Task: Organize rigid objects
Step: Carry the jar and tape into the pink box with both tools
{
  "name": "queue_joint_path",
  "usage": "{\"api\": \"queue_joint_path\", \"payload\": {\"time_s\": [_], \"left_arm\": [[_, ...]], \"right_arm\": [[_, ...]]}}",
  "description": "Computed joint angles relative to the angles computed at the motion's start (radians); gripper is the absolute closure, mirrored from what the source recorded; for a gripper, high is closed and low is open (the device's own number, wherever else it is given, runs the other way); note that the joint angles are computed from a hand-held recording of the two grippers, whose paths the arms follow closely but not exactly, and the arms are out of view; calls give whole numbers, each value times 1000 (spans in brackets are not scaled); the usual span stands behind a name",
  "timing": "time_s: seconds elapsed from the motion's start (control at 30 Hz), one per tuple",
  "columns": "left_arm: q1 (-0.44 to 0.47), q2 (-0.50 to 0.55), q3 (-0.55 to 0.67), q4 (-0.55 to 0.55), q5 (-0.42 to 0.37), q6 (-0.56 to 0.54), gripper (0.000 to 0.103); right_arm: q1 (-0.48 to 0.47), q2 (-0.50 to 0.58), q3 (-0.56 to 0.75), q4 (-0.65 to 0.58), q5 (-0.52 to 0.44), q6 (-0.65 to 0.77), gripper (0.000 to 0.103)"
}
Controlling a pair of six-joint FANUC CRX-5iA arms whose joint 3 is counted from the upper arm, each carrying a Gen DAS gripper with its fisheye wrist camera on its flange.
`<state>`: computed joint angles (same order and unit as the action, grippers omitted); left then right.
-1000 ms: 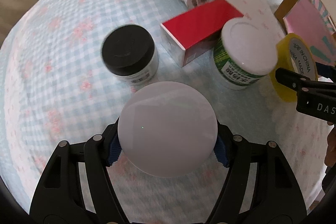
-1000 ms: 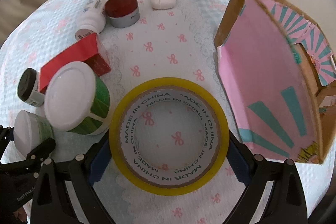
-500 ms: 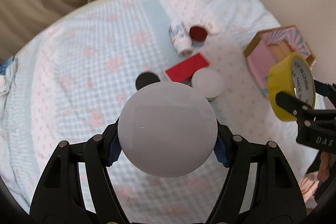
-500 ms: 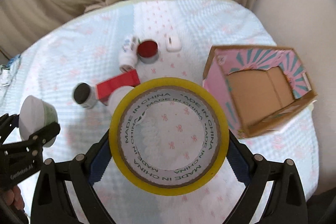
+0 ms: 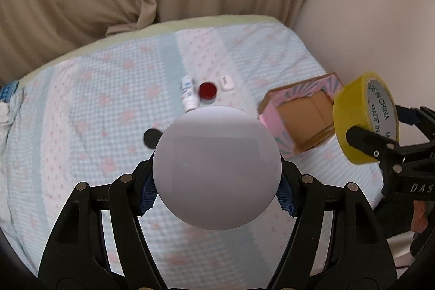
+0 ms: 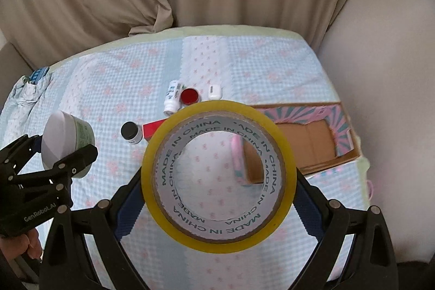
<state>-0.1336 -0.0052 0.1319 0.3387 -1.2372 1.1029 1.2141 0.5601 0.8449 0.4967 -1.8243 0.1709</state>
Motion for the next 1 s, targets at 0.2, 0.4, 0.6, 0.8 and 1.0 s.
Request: {"api": "queue_joint_path", "payload": {"time_s": [0.2, 0.4, 0.6, 0.8, 1.0], "left_arm": [[-151, 27, 102, -96, -4, 223, 35], [-313, 111, 190, -186, -5, 406, 35], [-424, 210, 278, -226, -5, 513, 35], [-493, 360, 418, -256, -49, 527, 35], [-505, 521, 536, -237, -97, 496, 35]], "right_arm": [[5, -175, -215, 20, 63, -11, 8], [-19, -367, -452, 17, 141, 2, 8], [-68, -530, -646, -24, 182, -11, 8], [-153, -623, -781, -78, 248, -2, 8], [-271, -646, -885, -148, 348, 78, 8]]}}
